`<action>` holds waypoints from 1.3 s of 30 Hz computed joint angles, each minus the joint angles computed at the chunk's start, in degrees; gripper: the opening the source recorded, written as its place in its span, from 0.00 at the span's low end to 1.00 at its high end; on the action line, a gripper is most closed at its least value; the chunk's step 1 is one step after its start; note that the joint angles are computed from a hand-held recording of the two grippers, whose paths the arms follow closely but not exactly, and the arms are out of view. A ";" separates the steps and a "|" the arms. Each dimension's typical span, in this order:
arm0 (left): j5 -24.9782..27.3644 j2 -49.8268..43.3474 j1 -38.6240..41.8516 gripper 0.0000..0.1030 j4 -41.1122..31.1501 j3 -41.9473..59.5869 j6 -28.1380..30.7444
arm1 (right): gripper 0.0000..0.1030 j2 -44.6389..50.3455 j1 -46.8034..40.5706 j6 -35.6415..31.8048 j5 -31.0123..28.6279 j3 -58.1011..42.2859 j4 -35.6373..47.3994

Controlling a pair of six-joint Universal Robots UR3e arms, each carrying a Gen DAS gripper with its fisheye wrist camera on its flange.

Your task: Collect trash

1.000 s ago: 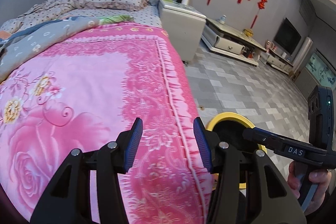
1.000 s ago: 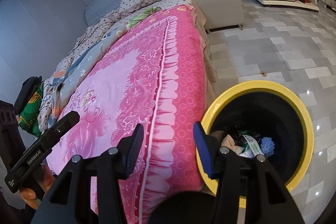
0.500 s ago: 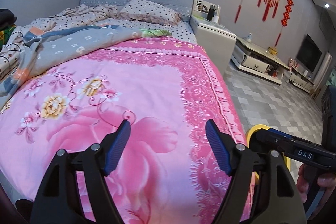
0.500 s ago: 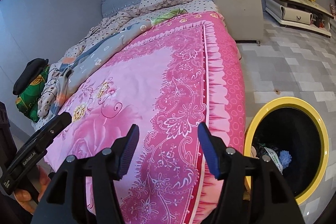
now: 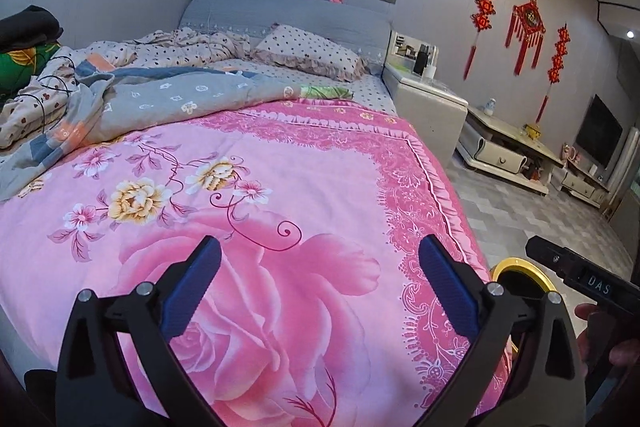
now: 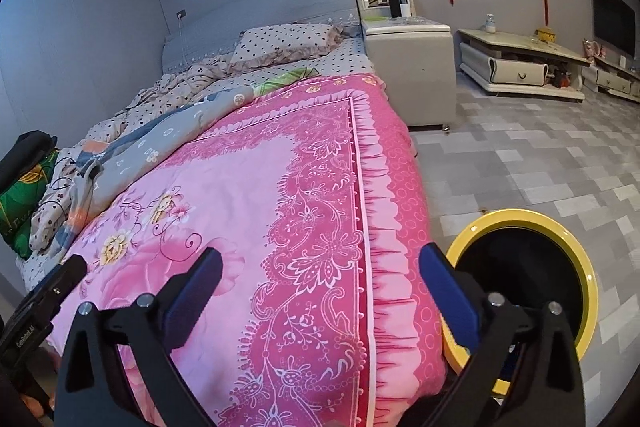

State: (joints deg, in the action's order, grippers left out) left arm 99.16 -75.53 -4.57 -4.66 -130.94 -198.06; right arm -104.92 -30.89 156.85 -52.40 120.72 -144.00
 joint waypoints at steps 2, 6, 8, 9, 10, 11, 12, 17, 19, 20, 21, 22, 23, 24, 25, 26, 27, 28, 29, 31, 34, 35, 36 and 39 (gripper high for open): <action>2.88 -0.70 -1.81 0.92 2.71 -0.63 0.61 | 0.92 -0.48 0.97 1.72 -2.60 2.87 -6.23; 8.53 -1.80 -5.93 0.92 6.70 -0.92 1.43 | 0.92 -1.68 0.72 3.54 -3.54 8.40 -15.90; 10.49 -1.73 -7.24 0.92 7.32 -1.01 1.07 | 0.92 -2.18 0.28 4.36 -3.50 10.09 -18.87; 11.40 -1.69 -7.82 0.92 7.82 -1.26 0.85 | 0.92 -2.62 0.18 5.18 -3.99 11.09 -20.86; 11.90 -1.55 -8.13 0.92 8.20 -1.56 0.65 | 0.92 -2.95 0.09 5.71 -4.40 12.07 -22.70; 11.69 -1.05 -8.22 0.92 8.24 -1.84 0.48 | 0.92 -3.55 -0.16 6.09 -4.60 13.01 -24.03; 11.35 -0.54 -8.22 0.92 8.45 -2.16 0.47 | 0.92 -4.18 -0.55 6.38 -4.81 13.79 -24.98; 12.82 0.80 -10.23 0.92 9.30 -2.95 0.37 | 0.92 -6.98 -1.95 7.41 -5.26 17.47 -28.86; 12.82 1.47 -10.41 0.92 9.38 -3.17 0.29 | 0.92 -8.40 -2.83 7.67 -4.64 18.78 -30.07; 13.16 1.58 -10.83 0.92 9.50 -3.17 0.16 | 0.92 -9.04 -3.39 7.69 -3.98 19.24 -30.20; 13.56 1.64 -11.15 0.92 9.65 -3.20 0.16 | 0.92 -10.16 -4.13 7.53 -3.06 19.81 -29.80; 14.07 1.59 -11.51 0.92 9.83 -3.17 0.21 | 0.92 -10.66 -4.45 7.49 -2.79 20.02 -29.62; 14.22 1.61 -11.62 0.92 10.08 -3.20 0.35 | 0.92 -10.93 -4.39 7.46 -3.00 20.18 -29.73; 13.60 1.92 -10.88 0.92 10.42 -3.51 0.73 | 0.92 -11.09 -4.31 7.33 -3.03 20.28 -29.68; 13.66 2.07 -10.94 0.92 10.57 -3.60 0.79 | 0.92 -11.34 -4.31 7.20 -3.02 20.40 -29.35; 13.70 2.13 -11.10 0.92 10.77 -3.62 0.91 | 0.92 -11.52 -4.39 7.13 -2.98 20.23 -28.52; 13.89 2.11 -11.31 0.92 11.02 -3.62 1.00 | 0.92 -11.99 -4.76 6.93 -2.64 20.38 -27.63; 14.30 1.97 -11.67 0.92 11.38 -3.55 1.08 | 0.92 -12.15 -4.88 6.82 -2.45 20.24 -26.87; 14.75 1.80 -11.97 0.92 11.65 -3.41 1.18 | 0.92 -11.77 -4.46 7.17 -2.89 20.08 -27.23; 15.37 1.53 -12.55 0.92 12.31 -3.42 1.45 | 0.92 -11.63 -4.48 7.48 -3.05 20.28 -27.98; 15.58 1.36 -12.77 0.92 12.96 -3.43 1.82 | 0.92 -11.44 -4.57 7.61 -2.76 20.30 -27.99; 15.51 1.35 -12.75 0.92 12.98 -3.42 1.82 | 0.92 -11.17 -4.38 7.52 -2.89 20.17 -27.95; 15.47 1.38 -12.75 0.92 12.86 -3.41 1.75 | 0.92 -11.29 -4.29 7.42 -3.00 20.32 -27.83; 15.24 1.50 -12.66 0.92 12.89 -3.71 1.64 | 0.92 -10.56 -3.92 7.28 -3.33 20.16 -27.74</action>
